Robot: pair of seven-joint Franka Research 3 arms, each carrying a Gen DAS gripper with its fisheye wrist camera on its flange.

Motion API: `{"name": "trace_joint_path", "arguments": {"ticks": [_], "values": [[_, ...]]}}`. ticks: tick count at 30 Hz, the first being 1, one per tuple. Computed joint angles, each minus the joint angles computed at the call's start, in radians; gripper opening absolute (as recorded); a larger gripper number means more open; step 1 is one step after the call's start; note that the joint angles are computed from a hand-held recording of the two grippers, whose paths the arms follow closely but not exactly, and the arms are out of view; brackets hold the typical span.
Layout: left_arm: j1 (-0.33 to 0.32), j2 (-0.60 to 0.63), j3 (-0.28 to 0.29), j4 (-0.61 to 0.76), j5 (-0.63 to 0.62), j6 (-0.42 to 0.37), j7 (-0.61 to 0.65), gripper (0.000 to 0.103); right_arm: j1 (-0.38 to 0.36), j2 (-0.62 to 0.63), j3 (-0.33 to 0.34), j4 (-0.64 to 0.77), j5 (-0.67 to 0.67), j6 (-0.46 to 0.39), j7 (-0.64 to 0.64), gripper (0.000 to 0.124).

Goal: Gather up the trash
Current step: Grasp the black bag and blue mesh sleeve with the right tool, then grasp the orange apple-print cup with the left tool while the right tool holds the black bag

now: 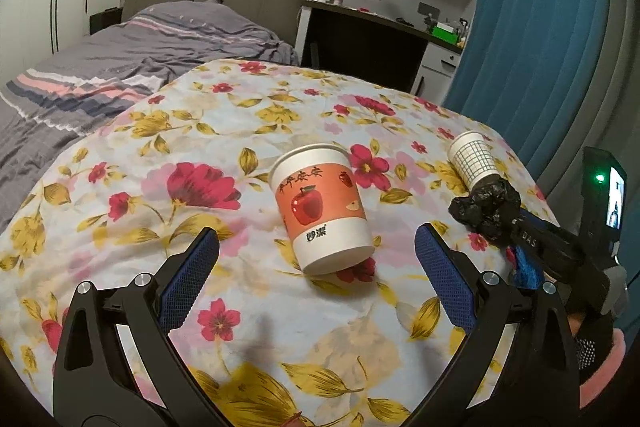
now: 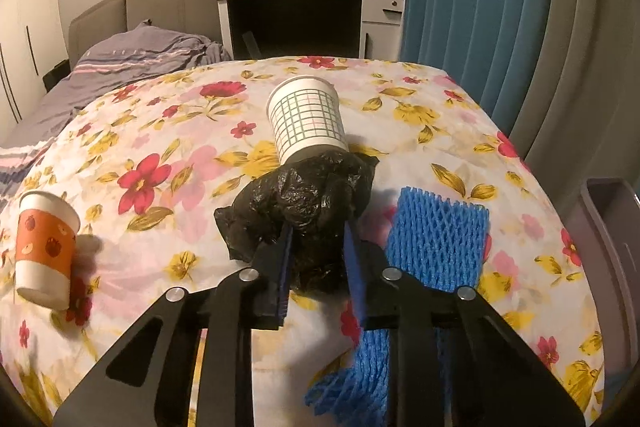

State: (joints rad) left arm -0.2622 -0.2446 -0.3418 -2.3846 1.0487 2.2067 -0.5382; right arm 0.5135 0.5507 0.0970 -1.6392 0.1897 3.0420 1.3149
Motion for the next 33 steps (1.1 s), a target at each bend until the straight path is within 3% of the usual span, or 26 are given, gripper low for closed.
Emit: {"name": "trace_joint_path", "arguments": {"ticks": [6, 11, 20, 27, 33], "values": [[0.007, 0.012, 0.01, 0.001, 0.015, 0.04, -0.01, 0.097, -0.126, -0.065, 0.141, -0.099, 0.084, 0.056, -0.109, 0.024], [0.015, 0.02, 0.015, 0.001, 0.028, 0.072, -0.031, 0.097, -0.306, -0.123, 0.341, -0.193, 0.21, 0.116, -0.275, 0.024], [0.026, 0.058, 0.033, 0.027, 0.023, 0.069, -0.016, 0.097, -0.562, -0.161, 0.618, -0.284, 0.382, 0.176, -0.477, 0.024], [0.042, 0.073, 0.055, 0.027, 0.018, 0.122, -0.02, 0.096, -0.685, -0.154, 0.745, -0.315, 0.439, 0.185, -0.54, 0.024], [0.057, 0.095, 0.068, 0.029, 0.007, 0.189, 0.001, 0.079, -0.736, -0.157, 0.799, -0.336, 0.459, 0.193, -0.569, 0.024]]}}
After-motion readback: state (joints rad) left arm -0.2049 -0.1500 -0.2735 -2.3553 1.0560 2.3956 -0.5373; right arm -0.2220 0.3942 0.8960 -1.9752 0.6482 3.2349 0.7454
